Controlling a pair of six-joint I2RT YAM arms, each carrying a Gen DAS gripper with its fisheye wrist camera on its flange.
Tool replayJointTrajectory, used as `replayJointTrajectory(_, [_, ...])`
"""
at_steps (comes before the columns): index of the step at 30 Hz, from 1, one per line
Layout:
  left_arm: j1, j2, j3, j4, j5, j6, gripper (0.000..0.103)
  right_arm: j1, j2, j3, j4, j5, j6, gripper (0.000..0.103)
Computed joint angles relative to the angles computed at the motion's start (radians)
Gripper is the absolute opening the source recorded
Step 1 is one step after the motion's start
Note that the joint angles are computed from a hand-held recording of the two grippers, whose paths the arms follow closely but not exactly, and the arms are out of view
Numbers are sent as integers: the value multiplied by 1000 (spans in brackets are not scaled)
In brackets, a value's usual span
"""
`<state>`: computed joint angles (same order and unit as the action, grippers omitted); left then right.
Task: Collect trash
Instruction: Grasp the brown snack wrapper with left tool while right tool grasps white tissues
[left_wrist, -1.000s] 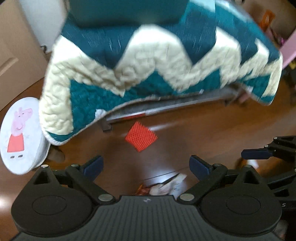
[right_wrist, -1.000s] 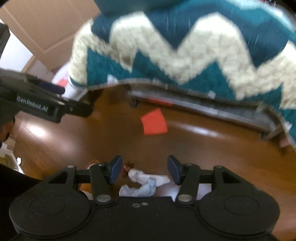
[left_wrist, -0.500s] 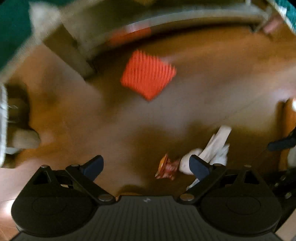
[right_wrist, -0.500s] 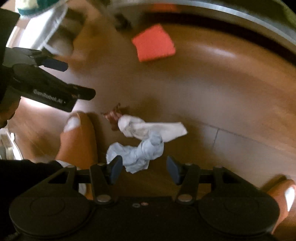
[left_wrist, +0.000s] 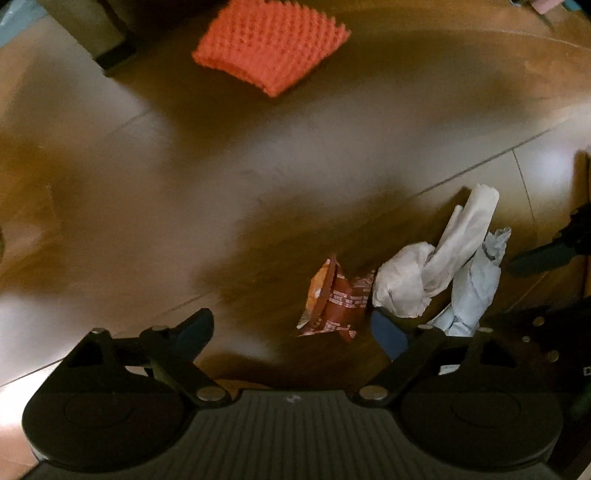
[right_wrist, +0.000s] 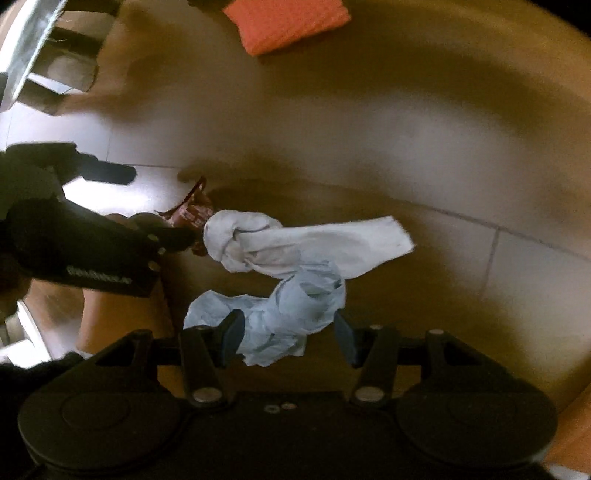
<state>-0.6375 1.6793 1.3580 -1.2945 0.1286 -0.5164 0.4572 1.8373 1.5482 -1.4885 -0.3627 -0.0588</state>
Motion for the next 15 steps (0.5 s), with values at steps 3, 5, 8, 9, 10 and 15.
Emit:
replayJointTrajectory(3, [0,5,-21,28,23,4,72,12,19,-4,13,13,26,53])
replayJointTrajectory(5, [0,10,-29,38,35,2,60,15,33,-7,21,21,42,53])
replayJointTrajectory(8, [4,5,-42,49,47,10,46,19,38,-15,35,28,59,52])
replayJointTrajectory(9, [5,2,-45,52,52,14,45,17,36,-17,40,20,58,52])
replayJointTrajectory(10, [9,-1,-48,52,56,18,45,17,32,-23,47,16,53,52])
replayJointTrajectory(15, [8,-11,-56,59,63,19,41,11,20,-23,40,3,40,26])
